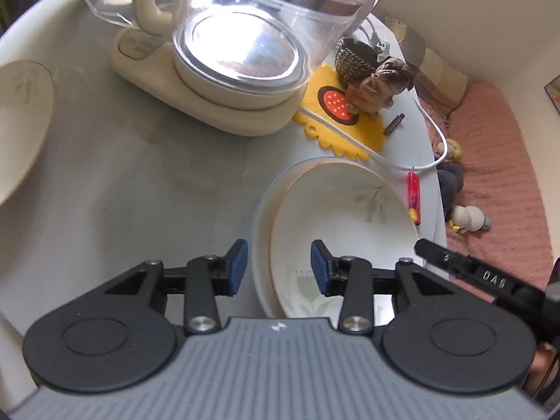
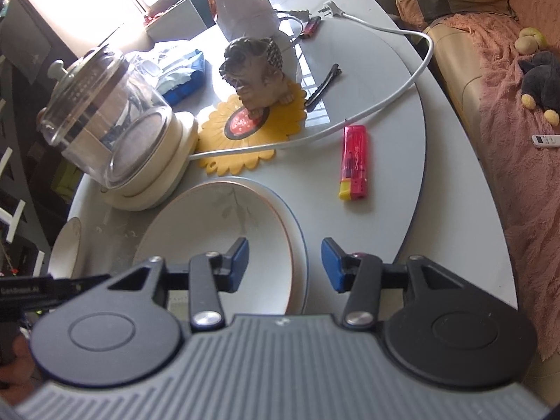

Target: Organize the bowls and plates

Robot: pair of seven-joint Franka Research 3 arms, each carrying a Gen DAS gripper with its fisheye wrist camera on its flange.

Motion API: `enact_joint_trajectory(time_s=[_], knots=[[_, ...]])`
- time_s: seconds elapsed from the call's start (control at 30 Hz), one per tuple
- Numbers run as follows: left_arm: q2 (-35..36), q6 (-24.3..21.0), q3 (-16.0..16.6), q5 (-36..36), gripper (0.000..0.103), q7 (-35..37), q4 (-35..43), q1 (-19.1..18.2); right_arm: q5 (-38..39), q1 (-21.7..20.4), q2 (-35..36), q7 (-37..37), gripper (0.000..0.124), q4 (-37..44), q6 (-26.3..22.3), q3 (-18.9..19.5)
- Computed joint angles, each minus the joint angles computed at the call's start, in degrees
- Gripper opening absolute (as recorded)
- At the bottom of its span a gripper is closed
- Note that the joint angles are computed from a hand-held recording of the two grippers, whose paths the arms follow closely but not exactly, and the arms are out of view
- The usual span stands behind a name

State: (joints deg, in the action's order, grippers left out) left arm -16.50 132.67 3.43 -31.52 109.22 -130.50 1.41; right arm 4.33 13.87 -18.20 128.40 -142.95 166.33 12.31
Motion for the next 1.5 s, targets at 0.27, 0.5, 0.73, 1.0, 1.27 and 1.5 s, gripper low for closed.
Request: enact_joint_trajectory(time_s=[0.27, 0.5, 0.73, 1.0, 1.27, 1.5], knots=[[2.4, 3.7, -1.2, 2.8, 0.048, -4.0, -0.8, -0.3, 2.4, 1.8, 2.6, -3.2, 0.043, 0.4, 1.4, -1.9], [3.8, 5.3, -1.4, -0.8, 0.048, -2.9, -1.4, -0.3, 8.0, 4.2, 3.4, -7.1, 0.034, -0.5, 3.3, -3.6], [4.6, 5.5, -0.9, -5.3, 0.027, -0.1, -1.7, -0.1, 10.3, 4.4, 3.7, -8.4, 0.024, -2.3, 7.6, -3.0], [4.0, 2.5, -0.1, -7.1, 0.024, 4.1, -2.0, 1.6, 5.3, 1.3, 3.7, -4.0, 0.025, -1.7, 6.3, 0.1], [2.6, 0.5, 1.8, -6.9, 0.022, 7.0, -2.4, 4.0, 0.7, 0.9, 4.8, 1.4, 0.025, 0.0, 5.5, 2.7], [2.4, -1.1, 3.2, -6.6, 0.022, 9.5, -1.8, 6.2, -0.2, 3.9, 6.1, 2.9, 0.025, 1.9, 4.1, 2.1]])
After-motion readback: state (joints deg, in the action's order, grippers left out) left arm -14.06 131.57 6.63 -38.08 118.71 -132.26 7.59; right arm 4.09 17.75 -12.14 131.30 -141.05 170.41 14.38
